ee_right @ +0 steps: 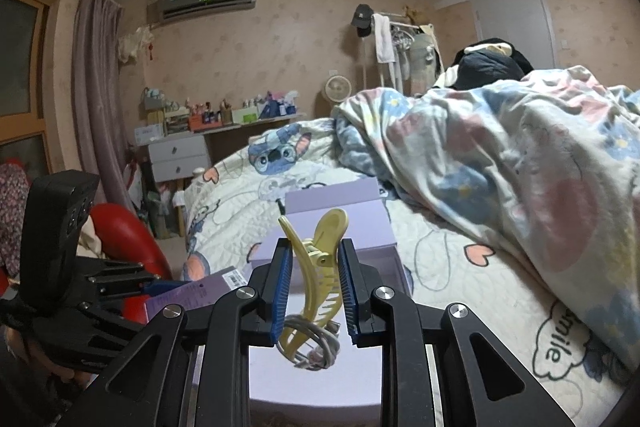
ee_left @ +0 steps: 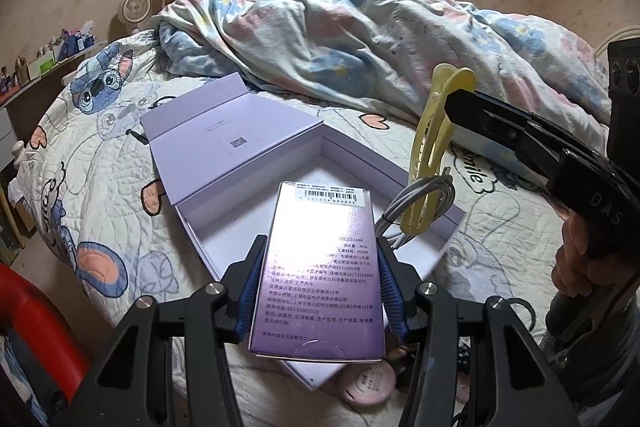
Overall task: Organize rigid objects
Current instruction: 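Lift and carry the purple card box and yellow clip over the lavender box with both tools, then lower the yellow clip into the box and open the right tool while the left tool holds the card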
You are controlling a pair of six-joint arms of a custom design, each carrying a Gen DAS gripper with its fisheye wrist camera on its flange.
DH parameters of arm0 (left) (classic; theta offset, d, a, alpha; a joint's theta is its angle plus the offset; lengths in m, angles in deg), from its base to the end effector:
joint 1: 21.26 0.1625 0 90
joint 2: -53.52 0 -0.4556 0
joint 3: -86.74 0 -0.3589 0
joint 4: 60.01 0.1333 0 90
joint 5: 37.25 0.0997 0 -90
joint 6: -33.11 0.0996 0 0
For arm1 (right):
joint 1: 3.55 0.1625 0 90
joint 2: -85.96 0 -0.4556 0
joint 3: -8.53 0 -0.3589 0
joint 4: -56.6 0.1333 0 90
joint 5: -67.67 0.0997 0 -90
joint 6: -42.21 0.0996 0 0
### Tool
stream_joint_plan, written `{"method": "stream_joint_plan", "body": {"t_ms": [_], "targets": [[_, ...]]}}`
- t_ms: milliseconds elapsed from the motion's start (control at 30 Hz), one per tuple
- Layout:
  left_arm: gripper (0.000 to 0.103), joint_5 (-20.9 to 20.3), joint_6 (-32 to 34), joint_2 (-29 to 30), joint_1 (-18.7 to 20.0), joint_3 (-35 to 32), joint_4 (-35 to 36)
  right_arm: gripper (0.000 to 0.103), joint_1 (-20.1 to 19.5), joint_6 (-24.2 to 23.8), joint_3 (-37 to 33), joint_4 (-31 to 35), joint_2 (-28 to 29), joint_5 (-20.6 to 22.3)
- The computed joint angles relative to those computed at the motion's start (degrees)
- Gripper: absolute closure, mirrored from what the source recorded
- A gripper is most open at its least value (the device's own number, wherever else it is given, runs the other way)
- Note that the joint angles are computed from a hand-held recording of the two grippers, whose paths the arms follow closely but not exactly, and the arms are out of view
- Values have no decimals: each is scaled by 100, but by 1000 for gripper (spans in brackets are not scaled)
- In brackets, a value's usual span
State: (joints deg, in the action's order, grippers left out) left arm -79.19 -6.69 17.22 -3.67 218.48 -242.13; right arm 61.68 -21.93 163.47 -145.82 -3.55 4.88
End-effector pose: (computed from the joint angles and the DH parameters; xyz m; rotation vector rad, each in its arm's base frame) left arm -0.3461 -0.3273 0.0027 0.7291 2.3780 -0.8802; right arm 0.0426 -0.3345 0.3042 1.1371 -2.3637 1.2516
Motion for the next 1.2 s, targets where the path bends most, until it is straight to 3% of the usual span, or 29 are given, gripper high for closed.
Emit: {"method": "stream_joint_plan", "body": {"t_ms": [600,1200], "targets": [[52,-50,952,129,886,-602,-30,80,726,397,-937,-180,1183,-1215],[52,151,1857,192,1393,-1305,116,80,1273,475,-1933,775,1563,-1806]]}}
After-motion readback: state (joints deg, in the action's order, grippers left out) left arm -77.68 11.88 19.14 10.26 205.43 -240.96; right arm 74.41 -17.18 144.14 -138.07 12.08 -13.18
